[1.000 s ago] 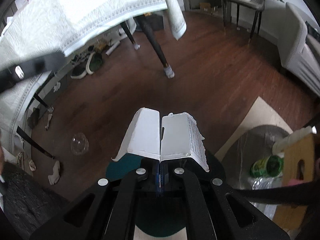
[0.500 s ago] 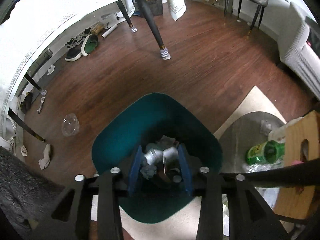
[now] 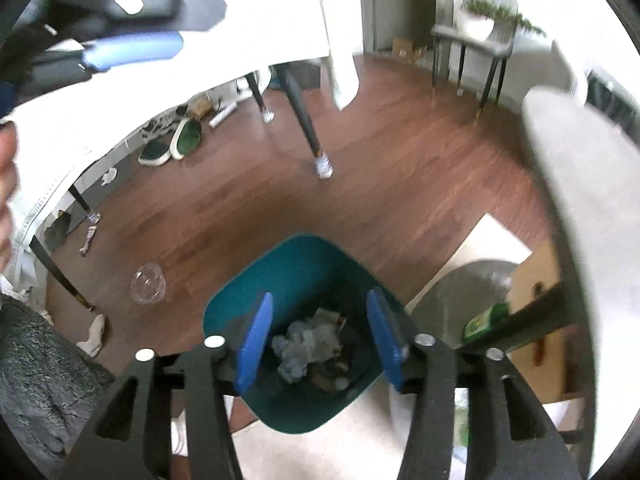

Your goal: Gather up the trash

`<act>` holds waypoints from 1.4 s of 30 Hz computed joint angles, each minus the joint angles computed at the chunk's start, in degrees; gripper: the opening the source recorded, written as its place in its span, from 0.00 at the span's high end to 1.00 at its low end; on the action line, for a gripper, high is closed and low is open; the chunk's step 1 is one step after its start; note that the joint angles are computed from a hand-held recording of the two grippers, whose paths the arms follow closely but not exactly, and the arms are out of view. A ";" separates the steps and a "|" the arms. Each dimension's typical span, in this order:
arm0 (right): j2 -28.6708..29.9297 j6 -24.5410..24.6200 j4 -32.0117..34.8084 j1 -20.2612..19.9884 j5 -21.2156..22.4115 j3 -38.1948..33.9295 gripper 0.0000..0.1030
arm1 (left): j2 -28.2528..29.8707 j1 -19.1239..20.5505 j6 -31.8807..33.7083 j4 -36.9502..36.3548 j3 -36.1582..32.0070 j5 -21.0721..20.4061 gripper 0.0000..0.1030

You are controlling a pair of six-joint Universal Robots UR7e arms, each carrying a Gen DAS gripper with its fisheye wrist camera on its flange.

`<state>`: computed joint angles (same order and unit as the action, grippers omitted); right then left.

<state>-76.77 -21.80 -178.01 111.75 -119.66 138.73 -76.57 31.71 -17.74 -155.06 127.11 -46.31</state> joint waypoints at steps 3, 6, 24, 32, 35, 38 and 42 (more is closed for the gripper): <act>-1.92 -2.50 -5.52 1.87 -0.86 1.59 0.38 | -0.46 -1.60 0.65 -1.65 1.32 1.55 0.21; -5.03 -4.37 -10.01 2.98 -1.01 3.08 0.29 | -0.68 -3.29 1.25 -4.16 2.81 3.05 0.13; -21.16 -5.81 -21.28 -0.54 -7.61 10.72 0.03 | 2.04 -11.23 -0.17 -11.52 9.75 7.43 0.03; -25.45 -6.48 -17.68 -4.13 -2.24 11.76 0.03 | 4.40 -11.15 -2.77 -10.25 9.23 9.13 0.03; -26.14 -6.39 -16.89 -4.11 -1.08 11.81 0.03 | 5.09 -11.02 -3.08 -9.80 9.01 9.65 0.03; -27.31 -6.67 -15.74 -4.34 -0.02 12.01 0.03 | 5.35 -10.80 -3.71 -9.33 8.84 9.60 0.03; -27.44 -7.31 -15.61 -4.01 -0.23 12.06 0.03 | 5.53 -10.85 -3.93 -9.11 8.79 9.70 0.03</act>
